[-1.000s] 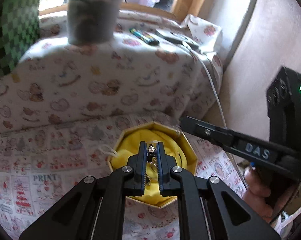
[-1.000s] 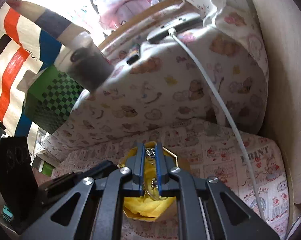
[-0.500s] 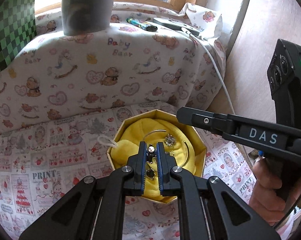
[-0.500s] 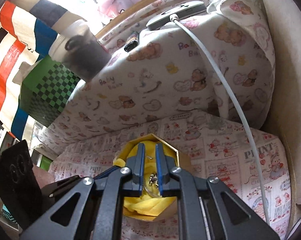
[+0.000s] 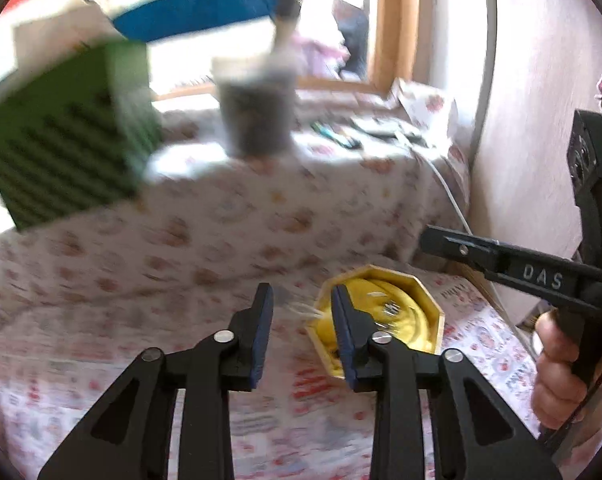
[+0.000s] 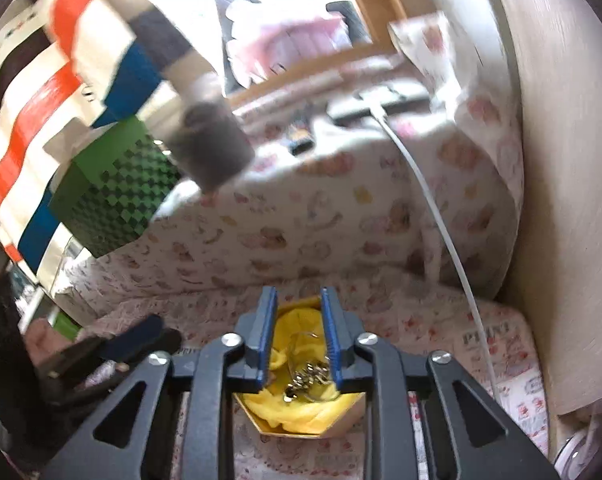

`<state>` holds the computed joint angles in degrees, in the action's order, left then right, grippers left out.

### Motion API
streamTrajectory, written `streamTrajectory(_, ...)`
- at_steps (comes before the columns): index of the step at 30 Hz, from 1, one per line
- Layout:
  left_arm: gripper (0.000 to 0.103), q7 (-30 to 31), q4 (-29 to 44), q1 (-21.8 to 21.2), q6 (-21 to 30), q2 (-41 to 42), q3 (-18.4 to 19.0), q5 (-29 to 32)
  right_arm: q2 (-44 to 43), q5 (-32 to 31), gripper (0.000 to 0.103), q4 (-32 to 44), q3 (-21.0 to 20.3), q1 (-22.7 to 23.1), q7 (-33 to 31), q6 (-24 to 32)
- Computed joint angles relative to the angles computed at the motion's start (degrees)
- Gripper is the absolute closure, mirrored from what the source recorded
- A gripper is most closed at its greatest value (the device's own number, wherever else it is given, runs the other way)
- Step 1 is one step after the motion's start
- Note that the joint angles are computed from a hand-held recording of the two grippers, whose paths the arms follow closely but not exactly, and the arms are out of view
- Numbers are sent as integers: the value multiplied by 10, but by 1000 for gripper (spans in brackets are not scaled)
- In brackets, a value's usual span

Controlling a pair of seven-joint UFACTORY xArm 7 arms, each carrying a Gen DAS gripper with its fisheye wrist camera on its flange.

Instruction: Organize jewelry

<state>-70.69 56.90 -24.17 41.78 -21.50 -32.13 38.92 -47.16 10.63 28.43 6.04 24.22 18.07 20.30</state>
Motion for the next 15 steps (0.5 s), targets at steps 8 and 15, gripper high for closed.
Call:
streamTrajectory(8, 32, -36, -63, 36, 37, -140, -51, 54, -35, -70, 61, -10, 99, -56, 81, -47)
streamTrajectory(15, 3, -92, -137, 92, -18, -272, -87, 48, -96, -134, 31, -41, 174, -91, 138, -81)
